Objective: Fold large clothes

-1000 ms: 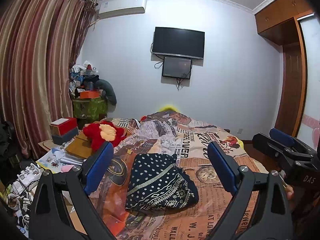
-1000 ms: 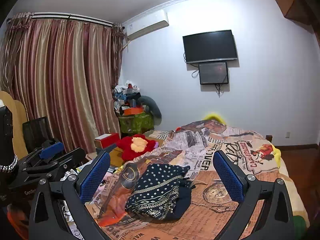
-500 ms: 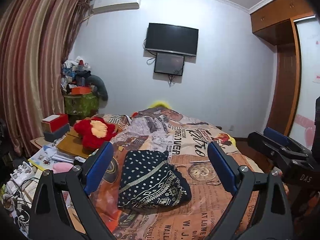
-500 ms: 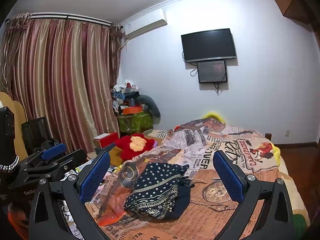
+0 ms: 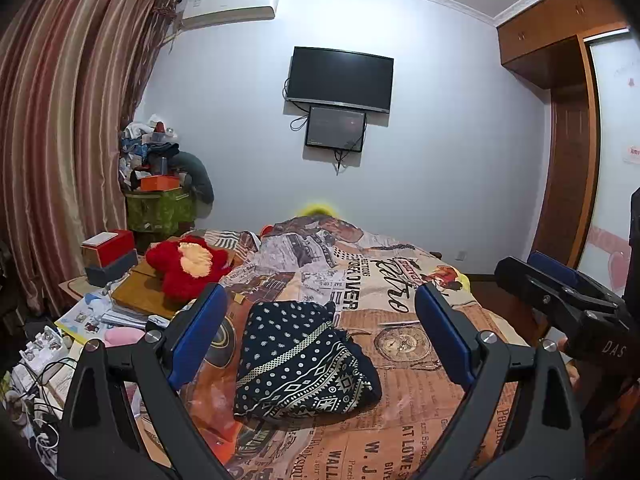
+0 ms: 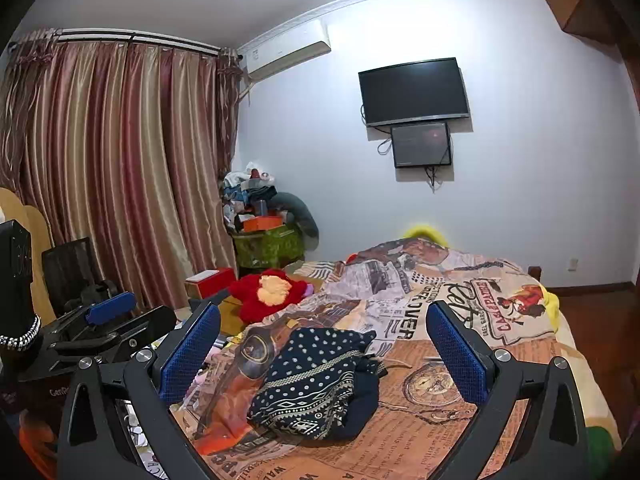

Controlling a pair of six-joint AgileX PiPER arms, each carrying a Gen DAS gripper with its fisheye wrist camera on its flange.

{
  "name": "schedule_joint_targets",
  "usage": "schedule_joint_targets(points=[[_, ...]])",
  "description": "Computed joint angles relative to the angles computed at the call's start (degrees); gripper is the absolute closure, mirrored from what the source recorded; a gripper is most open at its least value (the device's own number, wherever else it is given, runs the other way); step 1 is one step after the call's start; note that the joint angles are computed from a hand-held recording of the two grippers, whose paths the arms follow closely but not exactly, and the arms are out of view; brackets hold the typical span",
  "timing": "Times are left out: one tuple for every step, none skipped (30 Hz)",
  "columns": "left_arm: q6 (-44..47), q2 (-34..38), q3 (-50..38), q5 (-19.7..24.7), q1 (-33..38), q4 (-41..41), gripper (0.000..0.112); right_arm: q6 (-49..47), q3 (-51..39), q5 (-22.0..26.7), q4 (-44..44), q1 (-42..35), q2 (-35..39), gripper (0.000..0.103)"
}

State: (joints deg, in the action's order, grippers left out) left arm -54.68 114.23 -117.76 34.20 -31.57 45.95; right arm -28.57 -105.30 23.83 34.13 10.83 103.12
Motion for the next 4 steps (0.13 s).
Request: schedule_joint_targets(points=[[-0.1,0.0,0.0,0.0,0.0,0.0,0.017,0.0,0.0,0.0,0.0,0.0,0.0,0.001],[0.1,-0.2,0.3,-0.3,0.2,-0.2,0.017,-0.5,0.0,0.0,0.5,-0.2,0.1,0.001],[0.0,-0.2,0.4,-0.3,0.1,-0.3,0.017,-0.3,-0.1,0.1,0.3,-0.1,0.1,0.001],[0.1,-0.1,0.3,-0.2,0.1,-0.6,0.017,-0.4,-0.1,0.1,0.3,-0.2,0.1,0.001]])
